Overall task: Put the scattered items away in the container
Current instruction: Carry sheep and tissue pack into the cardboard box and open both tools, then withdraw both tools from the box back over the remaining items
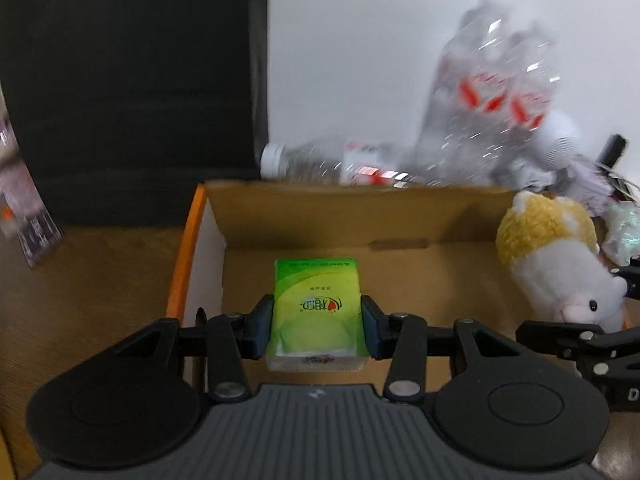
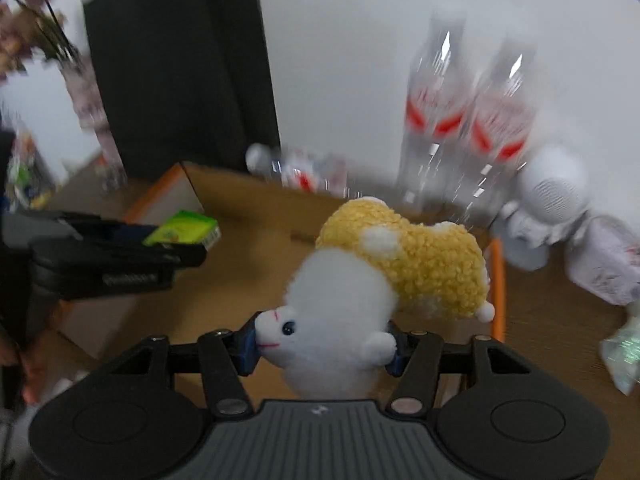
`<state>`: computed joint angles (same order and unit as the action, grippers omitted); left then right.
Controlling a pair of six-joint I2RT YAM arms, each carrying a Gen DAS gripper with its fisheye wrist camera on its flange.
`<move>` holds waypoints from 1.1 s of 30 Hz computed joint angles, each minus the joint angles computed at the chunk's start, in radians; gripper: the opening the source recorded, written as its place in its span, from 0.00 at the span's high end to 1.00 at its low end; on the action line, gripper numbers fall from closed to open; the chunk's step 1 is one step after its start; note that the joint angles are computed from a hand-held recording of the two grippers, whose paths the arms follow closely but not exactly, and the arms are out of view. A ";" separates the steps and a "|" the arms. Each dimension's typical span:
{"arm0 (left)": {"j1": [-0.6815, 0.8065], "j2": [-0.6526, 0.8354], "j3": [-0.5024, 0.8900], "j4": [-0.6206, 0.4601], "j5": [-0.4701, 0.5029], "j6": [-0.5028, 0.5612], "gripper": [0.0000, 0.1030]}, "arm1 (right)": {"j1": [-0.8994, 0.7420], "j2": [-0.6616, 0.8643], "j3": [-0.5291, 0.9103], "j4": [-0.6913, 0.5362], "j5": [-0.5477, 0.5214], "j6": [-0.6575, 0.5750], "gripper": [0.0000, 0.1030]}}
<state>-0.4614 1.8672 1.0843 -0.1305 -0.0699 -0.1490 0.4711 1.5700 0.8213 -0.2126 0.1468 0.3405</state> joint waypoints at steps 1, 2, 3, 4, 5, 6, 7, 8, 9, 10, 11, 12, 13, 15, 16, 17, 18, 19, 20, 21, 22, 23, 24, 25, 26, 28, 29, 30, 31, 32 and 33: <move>-0.001 0.022 0.011 0.005 -0.025 0.013 0.56 | -0.028 0.044 0.021 0.004 -0.028 -0.009 0.46; -0.003 0.038 0.025 0.002 -0.043 0.020 0.56 | -0.058 0.088 0.044 0.006 -0.066 -0.015 0.46; 0.002 0.056 0.051 -0.019 -0.030 0.013 0.55 | -0.071 0.115 0.051 0.019 -0.096 -0.009 0.45; 0.010 0.073 0.077 -0.044 0.001 0.006 0.54 | -0.085 0.147 0.061 0.040 -0.124 -0.013 0.45; 0.018 0.087 0.097 -0.061 0.030 0.002 0.47 | -0.092 0.174 0.067 0.061 -0.142 -0.021 0.42; 0.023 0.098 0.106 -0.061 0.046 -0.004 0.42 | -0.095 0.200 0.080 0.072 -0.146 -0.027 0.40; 0.023 0.098 0.102 -0.052 0.044 -0.009 0.42 | -0.088 0.212 0.088 0.071 -0.135 -0.021 0.39; 0.017 0.080 0.080 -0.042 0.032 -0.012 0.41 | -0.080 0.216 0.096 0.055 -0.119 -0.005 0.38; 0.009 0.056 0.055 -0.034 0.019 -0.017 0.34 | -0.077 0.216 0.108 0.027 -0.108 0.010 0.34; 0.006 0.030 0.037 -0.031 0.013 -0.022 0.29 | -0.072 0.207 0.117 -0.008 -0.095 0.027 0.32; 0.009 -0.008 0.012 -0.025 0.022 -0.026 0.19 | -0.062 0.186 0.121 -0.042 -0.080 0.044 0.29; 0.015 -0.051 -0.015 -0.019 0.041 -0.025 0.12 | -0.058 0.149 0.107 -0.063 -0.075 0.050 0.28; 0.017 -0.097 -0.038 -0.025 0.058 -0.020 0.09 | -0.050 0.095 0.084 -0.081 -0.071 0.059 0.27; 0.006 -0.189 -0.069 -0.073 0.056 -0.003 0.01 | -0.039 0.014 0.065 -0.130 -0.055 0.090 0.16; -0.003 -0.233 -0.084 -0.101 0.041 0.002 0.01 | -0.023 -0.038 0.048 -0.154 -0.038 0.114 0.16; -0.015 -0.274 -0.094 -0.131 0.019 0.005 0.01 | -0.011 -0.079 0.036 -0.169 -0.030 0.128 0.16; -0.030 -0.314 -0.104 -0.167 -0.006 0.006 0.00 | 0.004 -0.115 0.027 -0.190 -0.025 0.146 0.16; -0.046 -0.353 -0.113 -0.204 -0.029 0.003 0.00 | 0.025 -0.154 0.021 -0.226 -0.018 0.175 0.16; -0.063 -0.395 -0.125 -0.240 -0.048 -0.002 0.00 | 0.044 -0.180 0.017 -0.249 -0.011 0.200 0.16; -0.080 -0.442 -0.141 -0.276 -0.063 -0.008 0.00 | 0.068 -0.212 0.011 -0.276 0.001 0.229 0.16; -0.098 -0.488 -0.155 -0.313 -0.079 -0.015 0.00 | 0.099 -0.246 0.005 -0.302 0.021 0.260 0.16; -0.113 -0.539 -0.176 -0.338 -0.090 -0.022 0.00 | 0.138 -0.283 -0.006 -0.327 0.054 0.296 0.16; -0.129 -0.603 -0.211 -0.348 -0.099 -0.031 0.00 | 0.190 -0.321 -0.016 -0.358 0.100 0.340 0.16; -0.148 -0.678 -0.254 -0.359 -0.116 -0.044 0.00 | 0.261 -0.358 -0.024 -0.394 0.160 0.398 0.16; -0.171 -0.754 -0.298 -0.371 -0.137 -0.060 0.00 | 0.322 -0.383 -0.029 -0.422 0.210 0.449 0.16; -0.238 -0.919 -0.390 -0.394 -0.201 -0.098 0.00 | 0.483 -0.431 -0.044 -0.476 0.339 0.584 0.16; -0.301 -1.023 -0.452 -0.405 -0.263 -0.132 0.00 | 0.582 -0.443 -0.052 -0.507 0.420 0.669 0.14; -0.392 -1.136 -0.519 -0.423 -0.352 -0.180 0.00 | 0.693 -0.439 -0.056 -0.545 0.506 0.769 0.10; -0.503 -1.245 -0.581 -0.455 -0.455 -0.240 0.00 | 0.818 -0.415 -0.059 -0.588 0.605 0.892 0.09; -0.629 -1.338 -0.635 -0.502 -0.562 -0.314 0.00 | 0.943 -0.365 -0.054 -0.647 0.690 1.033 0.05; -0.755 -1.410 -0.679 -0.564 -0.653 -0.400 0.00 | 1.056 -0.289 -0.036 -0.718 0.759 1.188 0.02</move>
<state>-1.2161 0.4570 0.4055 -0.6948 -0.7230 -0.5492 1.5272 1.2813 0.7857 -0.9307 0.9054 1.5290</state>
